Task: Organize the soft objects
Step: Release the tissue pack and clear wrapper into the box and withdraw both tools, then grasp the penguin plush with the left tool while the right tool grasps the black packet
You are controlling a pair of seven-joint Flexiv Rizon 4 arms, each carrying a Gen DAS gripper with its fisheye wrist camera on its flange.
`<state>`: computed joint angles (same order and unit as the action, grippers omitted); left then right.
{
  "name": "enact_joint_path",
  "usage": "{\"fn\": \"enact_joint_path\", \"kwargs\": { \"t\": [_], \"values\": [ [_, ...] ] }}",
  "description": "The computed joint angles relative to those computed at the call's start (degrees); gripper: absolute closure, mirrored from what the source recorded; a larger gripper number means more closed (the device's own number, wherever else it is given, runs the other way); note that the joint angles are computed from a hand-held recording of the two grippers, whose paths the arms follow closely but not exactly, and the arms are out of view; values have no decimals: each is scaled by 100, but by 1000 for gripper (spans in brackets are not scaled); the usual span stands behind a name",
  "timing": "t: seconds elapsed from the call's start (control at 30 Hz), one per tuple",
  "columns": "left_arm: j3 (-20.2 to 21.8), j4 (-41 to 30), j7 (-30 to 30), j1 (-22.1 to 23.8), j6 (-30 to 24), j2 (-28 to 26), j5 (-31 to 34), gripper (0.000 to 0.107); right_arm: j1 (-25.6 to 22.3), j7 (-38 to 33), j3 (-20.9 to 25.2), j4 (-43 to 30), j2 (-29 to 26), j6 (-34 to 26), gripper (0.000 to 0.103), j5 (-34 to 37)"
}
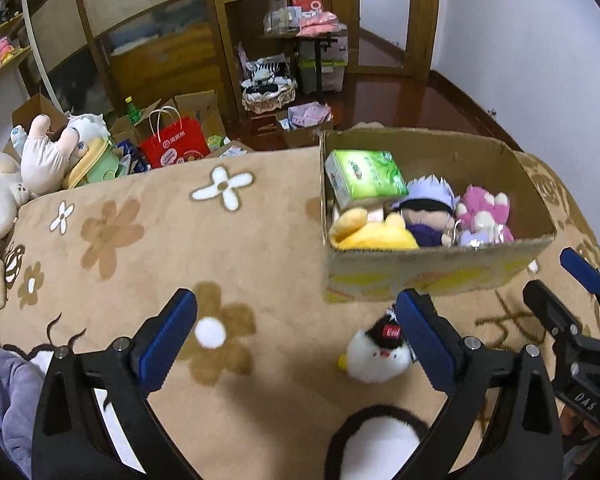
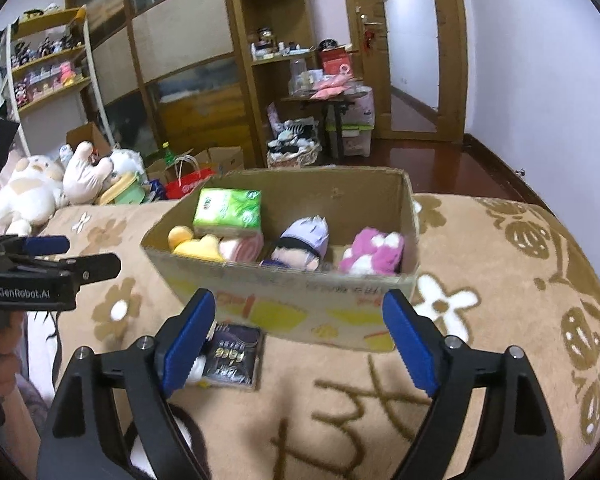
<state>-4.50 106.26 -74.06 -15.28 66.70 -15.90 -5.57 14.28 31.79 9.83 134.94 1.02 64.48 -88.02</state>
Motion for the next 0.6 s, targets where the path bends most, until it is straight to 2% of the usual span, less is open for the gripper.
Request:
{"fn": "enact_joint_path", "kwargs": {
  "t": [0.3, 0.6],
  "values": [
    [21, -71, 43, -20, -516, -84, 111, 8, 243, -434, 19, -209, -485, 209, 12, 391],
    [15, -403, -35, -77, -927, -407, 201, 8, 360, -493, -159, -479, -1059, 539, 12, 423]
  ]
}}
